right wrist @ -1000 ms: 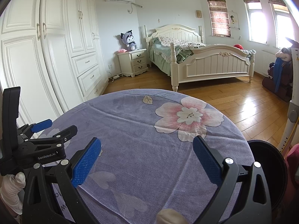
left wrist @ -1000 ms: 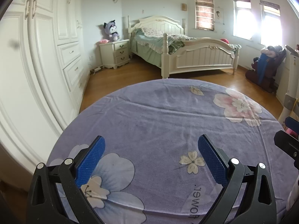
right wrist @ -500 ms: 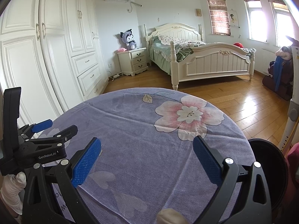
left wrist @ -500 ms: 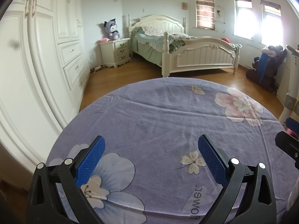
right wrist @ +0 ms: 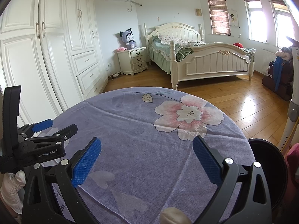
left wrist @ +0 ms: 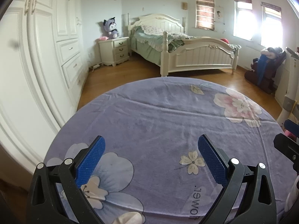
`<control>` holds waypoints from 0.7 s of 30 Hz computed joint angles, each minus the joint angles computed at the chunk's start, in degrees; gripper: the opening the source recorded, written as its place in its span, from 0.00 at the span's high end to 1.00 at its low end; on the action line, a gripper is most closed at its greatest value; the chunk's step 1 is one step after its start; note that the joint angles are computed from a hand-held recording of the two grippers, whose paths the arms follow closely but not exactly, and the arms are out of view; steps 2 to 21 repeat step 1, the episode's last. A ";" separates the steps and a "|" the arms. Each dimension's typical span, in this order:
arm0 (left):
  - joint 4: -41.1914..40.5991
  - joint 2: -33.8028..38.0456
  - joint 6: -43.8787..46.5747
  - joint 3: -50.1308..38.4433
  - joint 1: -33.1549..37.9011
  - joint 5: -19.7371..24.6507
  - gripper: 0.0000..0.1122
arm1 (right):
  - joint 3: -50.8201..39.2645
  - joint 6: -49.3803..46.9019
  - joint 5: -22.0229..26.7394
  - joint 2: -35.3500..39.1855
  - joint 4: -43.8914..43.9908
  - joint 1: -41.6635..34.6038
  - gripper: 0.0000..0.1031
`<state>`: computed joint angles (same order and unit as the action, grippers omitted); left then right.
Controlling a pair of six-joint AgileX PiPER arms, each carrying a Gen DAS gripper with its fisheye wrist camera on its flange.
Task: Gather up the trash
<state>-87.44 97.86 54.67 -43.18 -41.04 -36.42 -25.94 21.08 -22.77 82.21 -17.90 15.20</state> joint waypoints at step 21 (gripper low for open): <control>0.08 0.03 -0.02 -0.02 -0.01 0.00 0.13 | -0.02 -0.11 -0.02 0.01 0.24 0.06 0.05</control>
